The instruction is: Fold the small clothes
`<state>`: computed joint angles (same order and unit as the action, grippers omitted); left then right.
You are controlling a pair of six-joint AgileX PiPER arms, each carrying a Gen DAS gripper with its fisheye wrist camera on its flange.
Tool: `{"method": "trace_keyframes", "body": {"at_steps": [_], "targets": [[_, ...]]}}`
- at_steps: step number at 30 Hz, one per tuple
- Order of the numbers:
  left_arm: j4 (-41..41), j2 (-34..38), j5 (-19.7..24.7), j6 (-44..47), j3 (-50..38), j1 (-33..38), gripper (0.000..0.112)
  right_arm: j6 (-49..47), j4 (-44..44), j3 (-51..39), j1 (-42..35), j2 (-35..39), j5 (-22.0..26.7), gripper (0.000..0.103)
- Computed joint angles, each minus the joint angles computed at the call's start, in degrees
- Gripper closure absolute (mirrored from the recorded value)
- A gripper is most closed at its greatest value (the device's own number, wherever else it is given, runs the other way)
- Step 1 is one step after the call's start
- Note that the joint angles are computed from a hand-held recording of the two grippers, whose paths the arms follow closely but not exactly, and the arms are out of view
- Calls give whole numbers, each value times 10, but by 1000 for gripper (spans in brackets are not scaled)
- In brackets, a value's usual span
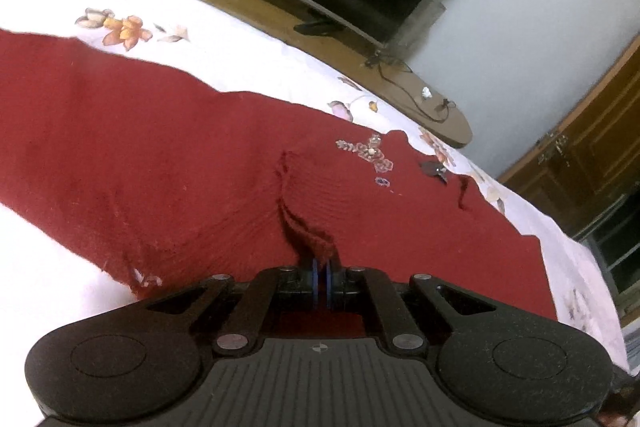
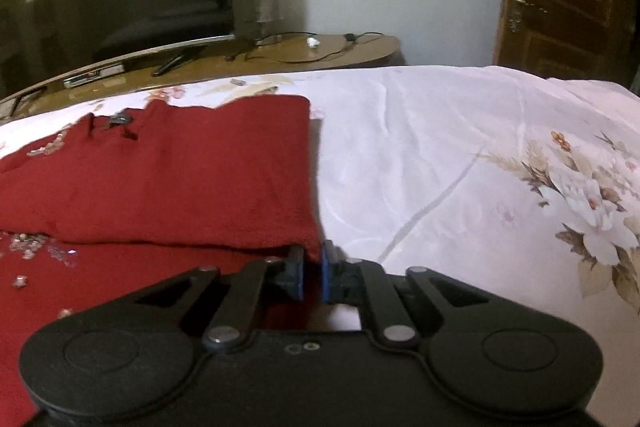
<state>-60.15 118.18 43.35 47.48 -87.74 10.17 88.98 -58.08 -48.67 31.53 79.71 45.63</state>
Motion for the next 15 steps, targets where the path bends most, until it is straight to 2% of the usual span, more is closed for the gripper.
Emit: {"method": "trace_keyframes", "body": {"at_steps": [1, 3, 5, 6, 7, 9, 12, 14, 15], "targets": [[-4, -2, 2, 5, 1, 1, 109, -5, 1, 7, -3, -12, -8, 67], [-10, -9, 6, 15, 8, 6, 108, 18, -25, 34, 3, -49, -14, 47], [-23, -28, -27, 45, 32, 4, 74, 52, -60, 63, 9, -92, -19, 45], [-58, -40, -45, 87, 50, 5, 34, 55, -65, 71, -2, -109, -33, 45], [-91, -44, -54, 121, 55, 7, 23, 51, -63, 72, -24, -118, -56, 45], [-96, -34, -52, 121, 32, 4, 23, 37, -50, 59, -85, -109, -123, 47], [-46, -4, -53, 61, -24, -12, 23, 19, -16, 25, -182, -63, -229, 49], [12, 24, -50, 0, -69, -24, 24, 18, -20, 1, -213, -25, -262, 50], [42, 35, -51, -27, -86, -31, 32, 9, -9, -9, -228, -6, -280, 52]]}}
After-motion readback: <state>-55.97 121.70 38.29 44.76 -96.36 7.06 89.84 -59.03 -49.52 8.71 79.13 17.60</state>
